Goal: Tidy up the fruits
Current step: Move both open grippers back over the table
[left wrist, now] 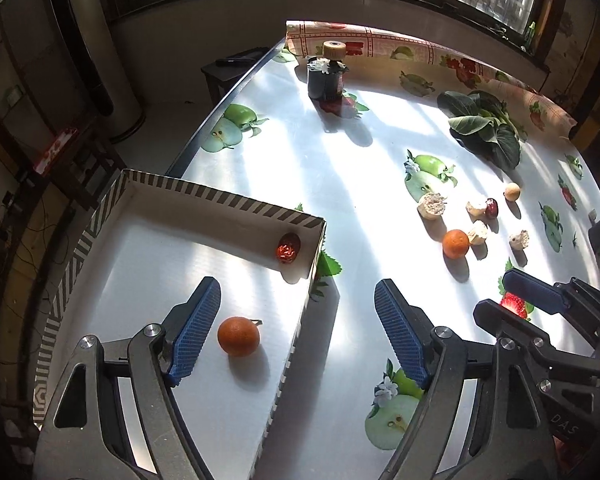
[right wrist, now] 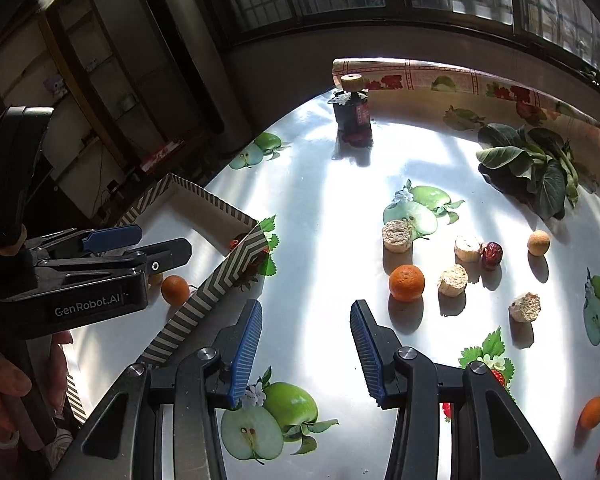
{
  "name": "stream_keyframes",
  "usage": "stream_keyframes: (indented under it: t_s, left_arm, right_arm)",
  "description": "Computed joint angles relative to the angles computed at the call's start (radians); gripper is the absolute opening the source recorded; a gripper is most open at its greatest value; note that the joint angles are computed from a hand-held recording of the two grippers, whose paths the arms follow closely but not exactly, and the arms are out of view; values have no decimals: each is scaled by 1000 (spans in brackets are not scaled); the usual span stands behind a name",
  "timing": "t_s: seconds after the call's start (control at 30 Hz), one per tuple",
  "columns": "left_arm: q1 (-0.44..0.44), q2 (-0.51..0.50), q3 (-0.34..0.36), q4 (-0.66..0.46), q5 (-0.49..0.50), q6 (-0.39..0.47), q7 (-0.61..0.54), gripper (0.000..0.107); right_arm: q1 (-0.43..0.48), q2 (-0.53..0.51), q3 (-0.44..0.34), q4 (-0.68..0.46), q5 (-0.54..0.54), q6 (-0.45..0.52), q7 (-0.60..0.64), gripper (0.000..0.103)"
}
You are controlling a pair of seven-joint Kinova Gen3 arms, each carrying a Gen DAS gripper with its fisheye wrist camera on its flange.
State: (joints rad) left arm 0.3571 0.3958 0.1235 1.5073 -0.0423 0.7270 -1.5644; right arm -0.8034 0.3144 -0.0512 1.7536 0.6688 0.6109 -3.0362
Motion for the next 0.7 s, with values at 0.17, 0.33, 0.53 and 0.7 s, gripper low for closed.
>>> stream_keyframes:
  t_s: [0.17, 0.33, 0.53, 0.7]
  left_arm:
    - [47, 8, 8, -10, -20, 11, 17, 80]
    - [89, 30, 14, -32, -33, 24, 39, 80]
    - [123, 67, 24, -68, -33, 49, 41, 80]
    - [142, 96, 30, -100, -24, 74, 34, 80]
  right_arm:
    - [-11, -52, 4, 77, 45, 14, -90, 44]
    - [12, -101, -30, 152, 76, 47, -175, 44]
    - [58, -156, -82, 237, 76, 87, -253, 45]
    - [91, -192, -117, 302, 75, 104, -317, 45]
